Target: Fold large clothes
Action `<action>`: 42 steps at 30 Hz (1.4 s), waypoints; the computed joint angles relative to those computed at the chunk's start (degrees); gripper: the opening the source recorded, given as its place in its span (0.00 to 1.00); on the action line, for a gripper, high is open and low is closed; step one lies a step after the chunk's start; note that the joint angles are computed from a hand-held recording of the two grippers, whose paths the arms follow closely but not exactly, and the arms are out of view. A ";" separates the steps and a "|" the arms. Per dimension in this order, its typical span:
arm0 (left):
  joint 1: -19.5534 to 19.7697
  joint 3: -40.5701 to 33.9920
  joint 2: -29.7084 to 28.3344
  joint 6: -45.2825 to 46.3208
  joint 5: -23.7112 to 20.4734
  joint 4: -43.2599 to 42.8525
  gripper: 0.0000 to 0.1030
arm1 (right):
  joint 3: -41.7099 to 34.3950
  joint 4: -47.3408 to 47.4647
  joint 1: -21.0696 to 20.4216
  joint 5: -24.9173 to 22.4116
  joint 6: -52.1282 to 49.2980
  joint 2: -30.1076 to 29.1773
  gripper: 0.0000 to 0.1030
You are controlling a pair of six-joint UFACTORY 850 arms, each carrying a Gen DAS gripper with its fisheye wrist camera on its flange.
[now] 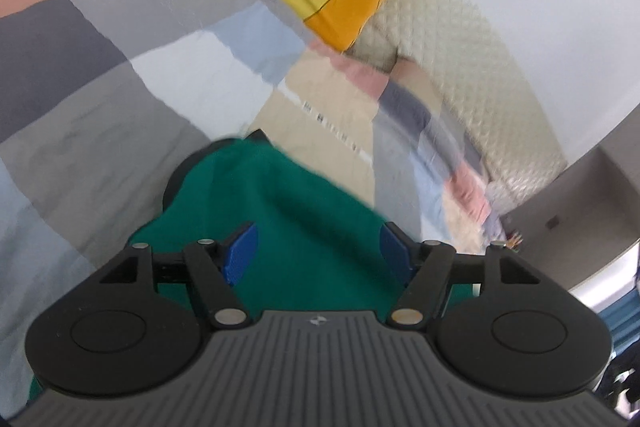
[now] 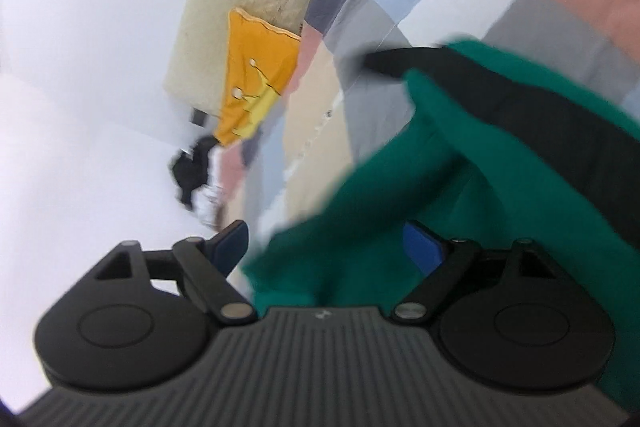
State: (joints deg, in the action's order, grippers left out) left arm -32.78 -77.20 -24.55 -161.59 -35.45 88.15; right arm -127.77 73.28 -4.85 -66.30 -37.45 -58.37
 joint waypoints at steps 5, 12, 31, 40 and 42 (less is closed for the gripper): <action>1.05 -3.32 -2.77 9.21 1.31 -7.76 0.70 | -3.80 -4.83 1.25 4.11 2.47 -2.20 0.82; 1.81 -10.18 -7.55 29.89 -2.89 -22.39 0.70 | -19.14 -17.64 3.38 7.09 10.08 -10.63 0.77; 1.25 -19.52 -13.70 54.36 -12.74 -37.43 0.71 | -6.96 -27.84 7.78 19.99 -6.37 -4.28 0.79; -3.49 -17.73 -10.92 51.64 -16.06 -31.65 0.71 | 11.13 -16.41 6.40 23.02 -21.01 7.83 0.78; -4.67 -17.76 -10.51 50.95 -16.70 -30.20 0.71 | 15.47 -13.73 6.04 23.70 -25.45 10.93 0.78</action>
